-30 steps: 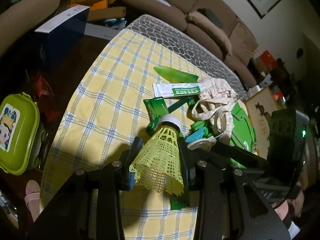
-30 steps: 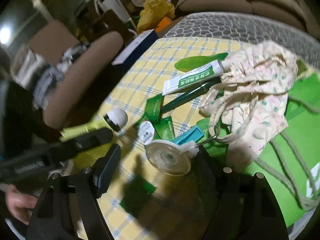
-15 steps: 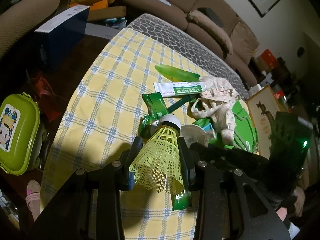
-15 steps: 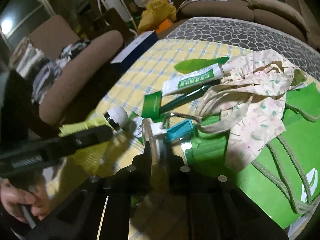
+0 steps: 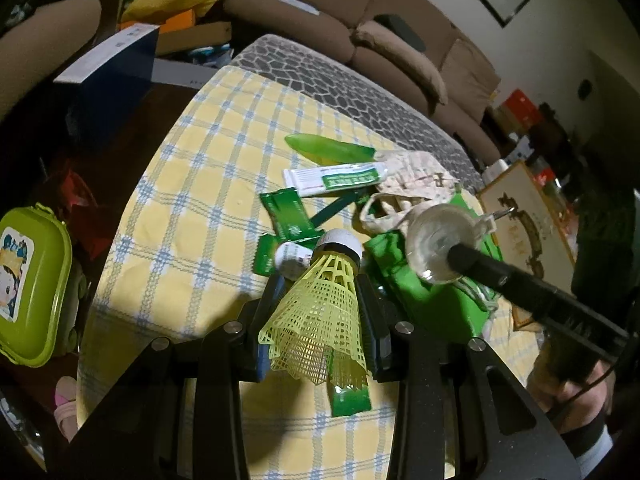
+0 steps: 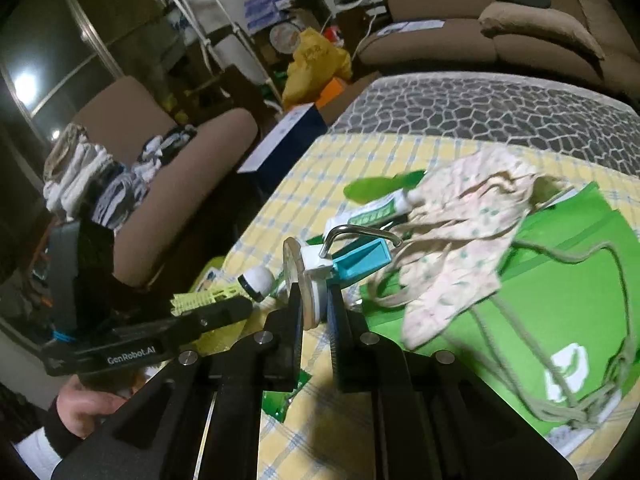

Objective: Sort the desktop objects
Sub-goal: 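Lift the shuttlecock with the left gripper while the right gripper grasps the white clip item, then carry the shuttlecock and white clip item over the cardboard box with both grippers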

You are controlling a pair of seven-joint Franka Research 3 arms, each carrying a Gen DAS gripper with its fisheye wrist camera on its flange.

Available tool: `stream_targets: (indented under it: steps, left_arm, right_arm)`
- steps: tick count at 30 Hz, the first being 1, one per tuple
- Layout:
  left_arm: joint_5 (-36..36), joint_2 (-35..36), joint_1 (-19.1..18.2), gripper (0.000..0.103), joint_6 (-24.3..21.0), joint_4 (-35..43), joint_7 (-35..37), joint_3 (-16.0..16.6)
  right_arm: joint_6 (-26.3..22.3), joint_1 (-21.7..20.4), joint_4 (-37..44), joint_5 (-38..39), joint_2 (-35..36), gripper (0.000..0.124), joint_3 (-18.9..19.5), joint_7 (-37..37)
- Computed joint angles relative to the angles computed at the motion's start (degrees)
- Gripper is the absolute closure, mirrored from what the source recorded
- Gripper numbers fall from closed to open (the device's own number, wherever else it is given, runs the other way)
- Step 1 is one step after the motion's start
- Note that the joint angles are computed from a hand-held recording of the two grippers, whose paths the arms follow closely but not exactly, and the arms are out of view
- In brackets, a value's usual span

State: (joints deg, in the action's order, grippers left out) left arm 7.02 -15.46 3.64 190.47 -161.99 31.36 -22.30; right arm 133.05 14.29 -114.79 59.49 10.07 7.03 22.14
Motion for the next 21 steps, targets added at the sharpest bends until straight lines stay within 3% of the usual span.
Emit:
stream_targets:
  steps: [4, 8, 10, 16, 19, 21]
  left_arm:
    - [0.67, -0.53, 0.84, 0.070, -1.65, 1.55, -0.23, -1.80]
    - [1.61, 1.67, -2.95, 0.070, -0.32, 3.87, -1.27, 1.20]
    - [1.70, 2.44, -2.97, 0.070, -0.67, 5.53, -1.02, 0.50]
    - [4.74, 5.40, 2.67, 0.070, -3.59, 13.78, -1.15, -7.00]
    - [8.86, 7.58, 7.47, 0.070, -5.13, 18.59, -3.18, -12.17]
    - [14.00, 9.45, 13.14, 0.070, -6.52, 22.39, -6.45, -17.88]
  right_arm:
    - [-1.88, -1.24, 0.76, 0.45, -0.47, 0.114, -0.80, -0.07]
    - [-4.01, -2.89, 1.51, 2.92, -1.37, 0.114, -1.68, -0.94]
    - [-5.25, -3.79, 2.11, 4.36, -1.73, 0.114, -2.25, -1.02]
    - [-6.65, -5.87, 3.88, 5.92, -1.68, 0.113, -3.65, -1.00]
    - [-7.05, -7.02, 4.90, 5.83, -1.23, 0.113, -4.24, -0.59]
    - [-7.62, -7.99, 5.75, 6.07, -0.86, 0.113, -4.62, -0.41]
